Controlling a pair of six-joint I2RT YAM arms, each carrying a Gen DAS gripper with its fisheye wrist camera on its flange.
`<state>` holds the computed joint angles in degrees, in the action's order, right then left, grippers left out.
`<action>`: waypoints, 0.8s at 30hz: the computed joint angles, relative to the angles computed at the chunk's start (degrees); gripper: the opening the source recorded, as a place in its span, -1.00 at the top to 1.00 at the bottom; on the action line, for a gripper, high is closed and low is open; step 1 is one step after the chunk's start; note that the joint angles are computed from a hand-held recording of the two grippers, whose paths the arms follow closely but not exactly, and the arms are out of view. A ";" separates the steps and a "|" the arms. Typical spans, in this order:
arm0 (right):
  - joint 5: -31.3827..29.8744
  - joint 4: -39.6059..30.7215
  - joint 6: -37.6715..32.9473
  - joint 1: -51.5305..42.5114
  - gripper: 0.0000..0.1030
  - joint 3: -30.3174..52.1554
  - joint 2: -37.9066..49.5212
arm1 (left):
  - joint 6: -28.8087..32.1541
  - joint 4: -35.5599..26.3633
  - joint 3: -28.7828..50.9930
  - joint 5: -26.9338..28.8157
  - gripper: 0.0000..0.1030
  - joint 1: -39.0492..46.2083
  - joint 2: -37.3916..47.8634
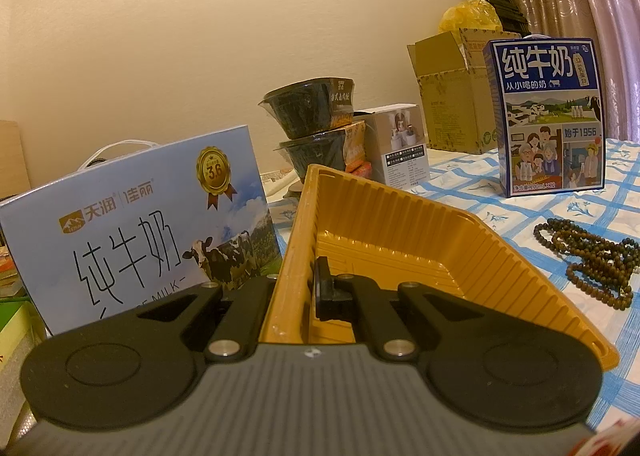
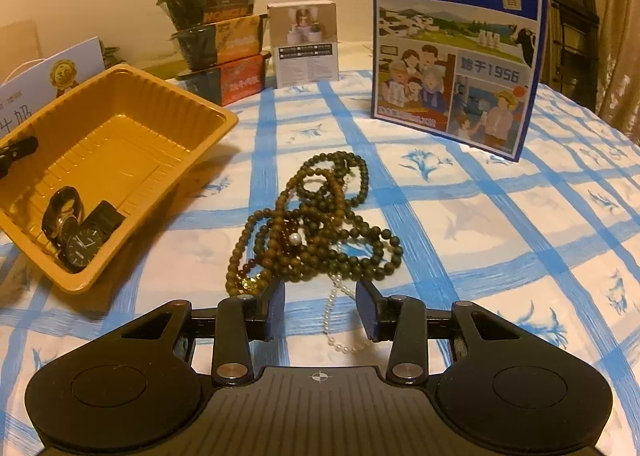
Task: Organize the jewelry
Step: 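Move the right gripper back over the bead strings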
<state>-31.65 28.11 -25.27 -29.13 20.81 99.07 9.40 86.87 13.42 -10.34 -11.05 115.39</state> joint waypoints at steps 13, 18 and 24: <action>2.37 4.04 5.14 4.43 0.54 6.93 7.32 | -0.02 -0.20 0.05 0.03 0.93 0.01 -0.11; 3.46 3.45 7.53 5.84 0.62 10.02 10.35 | -0.03 -0.12 0.08 0.00 0.93 -0.04 0.02; 3.10 4.90 8.81 5.80 0.87 9.43 10.51 | -0.09 -0.10 0.16 -0.08 0.93 -0.09 0.17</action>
